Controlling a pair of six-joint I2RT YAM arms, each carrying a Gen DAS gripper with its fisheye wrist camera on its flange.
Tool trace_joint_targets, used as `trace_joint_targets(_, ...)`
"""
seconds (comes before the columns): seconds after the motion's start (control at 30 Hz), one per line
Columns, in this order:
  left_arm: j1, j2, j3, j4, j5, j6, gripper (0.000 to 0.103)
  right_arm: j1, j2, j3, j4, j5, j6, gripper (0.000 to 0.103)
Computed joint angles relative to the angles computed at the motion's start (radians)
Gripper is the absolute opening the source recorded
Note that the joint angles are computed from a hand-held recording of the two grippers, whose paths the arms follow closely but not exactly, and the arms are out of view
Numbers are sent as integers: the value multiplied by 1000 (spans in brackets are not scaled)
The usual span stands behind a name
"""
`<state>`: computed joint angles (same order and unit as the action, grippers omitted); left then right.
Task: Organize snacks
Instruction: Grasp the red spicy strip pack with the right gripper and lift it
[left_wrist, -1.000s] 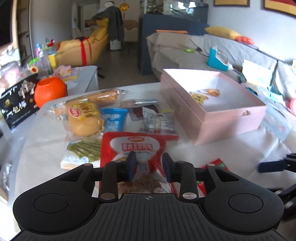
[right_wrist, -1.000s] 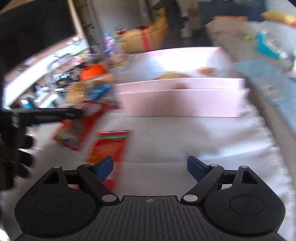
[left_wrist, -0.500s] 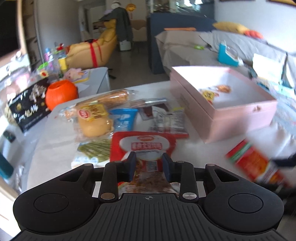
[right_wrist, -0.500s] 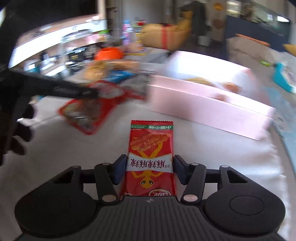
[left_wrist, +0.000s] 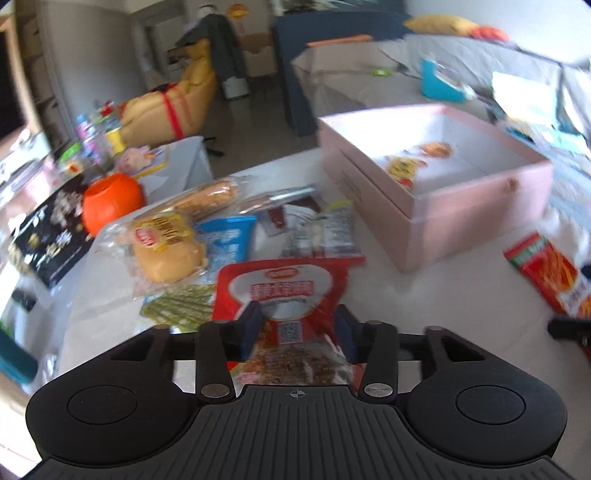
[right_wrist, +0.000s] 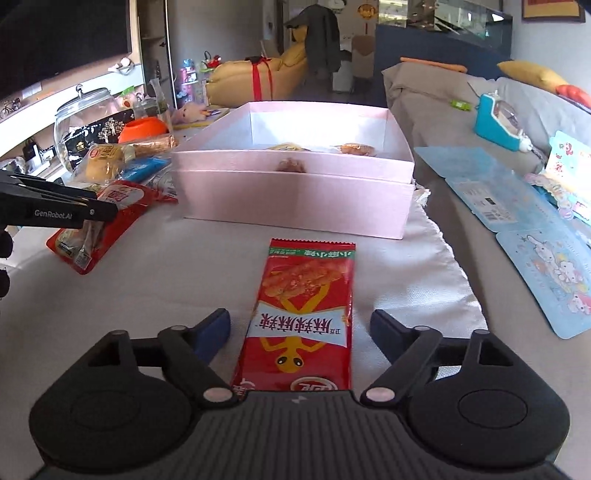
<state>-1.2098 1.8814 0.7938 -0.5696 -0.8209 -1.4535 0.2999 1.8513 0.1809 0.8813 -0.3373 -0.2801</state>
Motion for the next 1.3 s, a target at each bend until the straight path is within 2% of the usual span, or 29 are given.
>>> trace_joint_targets(0.07,-1,-22,-37,84,8,75,77,-7,-4,-2,-3,-6,-5,85)
trace_joint_targets(0.1,-5,-45,-65,128,9,94,78,-9,-3,-5,0,-7,-7,85)
trace_joint_targets(0.17,-22,-81,-100,151,-9,67,77,-9,-3,-6,0,-6,-9,85)
trace_joint_targets(0.2,-30,-84,-97,116,-23,23,76,-8,-3,-6,1,-4,-9,85)
trace_joint_targets(0.27,-26,-45,-50,-29,-25,-79,74,-6,-3,-8,3,-3,-9,86)
trace_joint_targets(0.3,-16,-34,-45,-57,-13,-98,77,-7,0,-5,2,-6,-11,87)
trace_joint_targets(0.43,21,-103,-156,99,10,-61,81,-8,3,0,-3,-11,-12,89)
trace_joint_targets(0.6,65,-52,-133,170,27,35,94,-1,5,4,-8,-3,-10,93)
trace_joint_targets(0.67,70,-26,-122,184,13,58,93,0,6,4,-7,-2,-8,93)
trace_joint_targets(0.7,69,-22,-120,181,7,59,89,-1,7,3,-5,-2,-8,93)
trace_joint_targets(0.9,-24,-77,-142,161,9,10,78,0,9,8,-10,4,-4,96)
trace_joint_targets(1.07,-119,-104,-136,178,44,-32,77,1,10,8,-9,5,-4,97)
trace_joint_targets(1.2,-144,-71,-105,190,58,-38,80,7,10,8,-9,16,3,98)
trace_joint_targets(1.3,-117,-70,-134,265,82,-16,84,8,13,10,-7,20,5,99)
